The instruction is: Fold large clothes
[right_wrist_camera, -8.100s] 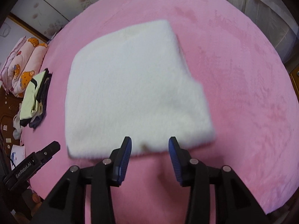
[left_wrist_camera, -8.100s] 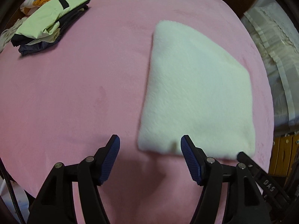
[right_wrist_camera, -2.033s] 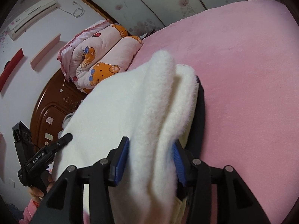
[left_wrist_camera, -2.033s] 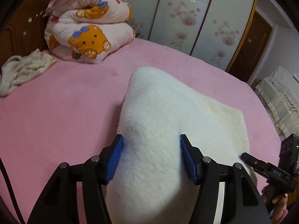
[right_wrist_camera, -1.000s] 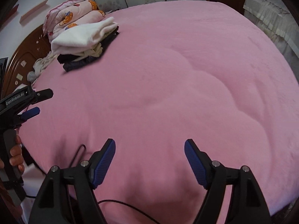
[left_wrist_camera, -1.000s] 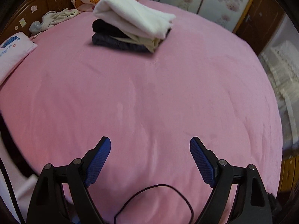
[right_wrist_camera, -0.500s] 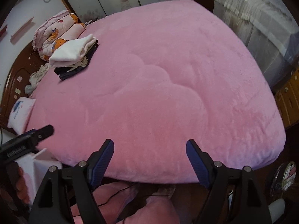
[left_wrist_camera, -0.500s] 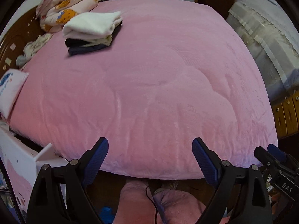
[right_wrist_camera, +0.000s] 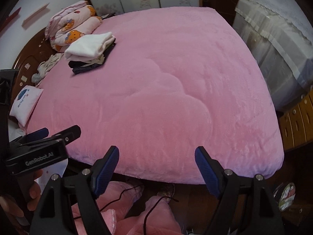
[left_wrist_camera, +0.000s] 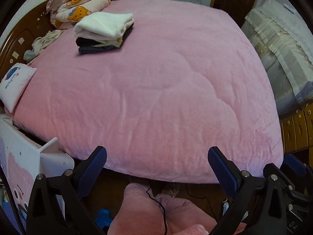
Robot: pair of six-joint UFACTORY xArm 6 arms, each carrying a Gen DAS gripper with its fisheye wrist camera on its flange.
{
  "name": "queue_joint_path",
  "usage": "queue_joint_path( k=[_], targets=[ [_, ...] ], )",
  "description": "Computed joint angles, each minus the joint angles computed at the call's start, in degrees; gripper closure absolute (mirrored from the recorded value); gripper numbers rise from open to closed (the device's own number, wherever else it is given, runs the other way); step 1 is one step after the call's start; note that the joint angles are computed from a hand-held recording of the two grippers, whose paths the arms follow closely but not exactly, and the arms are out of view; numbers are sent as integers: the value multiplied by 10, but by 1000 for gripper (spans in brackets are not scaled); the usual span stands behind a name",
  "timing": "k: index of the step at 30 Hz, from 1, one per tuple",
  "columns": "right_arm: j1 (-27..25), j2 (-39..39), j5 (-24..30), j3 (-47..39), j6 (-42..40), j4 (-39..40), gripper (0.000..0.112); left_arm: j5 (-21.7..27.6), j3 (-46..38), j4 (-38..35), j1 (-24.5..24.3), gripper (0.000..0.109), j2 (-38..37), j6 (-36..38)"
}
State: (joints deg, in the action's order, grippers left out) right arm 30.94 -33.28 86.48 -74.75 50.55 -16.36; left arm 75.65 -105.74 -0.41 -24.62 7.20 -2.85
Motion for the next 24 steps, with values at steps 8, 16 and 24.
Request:
queue_joint_path(
  k=[8, 16, 24],
  targets=[
    [-24, 5, 11, -7, 13, 11, 22, -36, 21, 6, -11, 6, -26, 16],
    [-15, -3, -2, -8, 48, -46, 9, -43, -5, -20, -8, 6, -17, 45],
    [-10, 21, 14, -29, 42, -44, 9, -27, -19, -17, -14, 6, -6, 39]
  ],
)
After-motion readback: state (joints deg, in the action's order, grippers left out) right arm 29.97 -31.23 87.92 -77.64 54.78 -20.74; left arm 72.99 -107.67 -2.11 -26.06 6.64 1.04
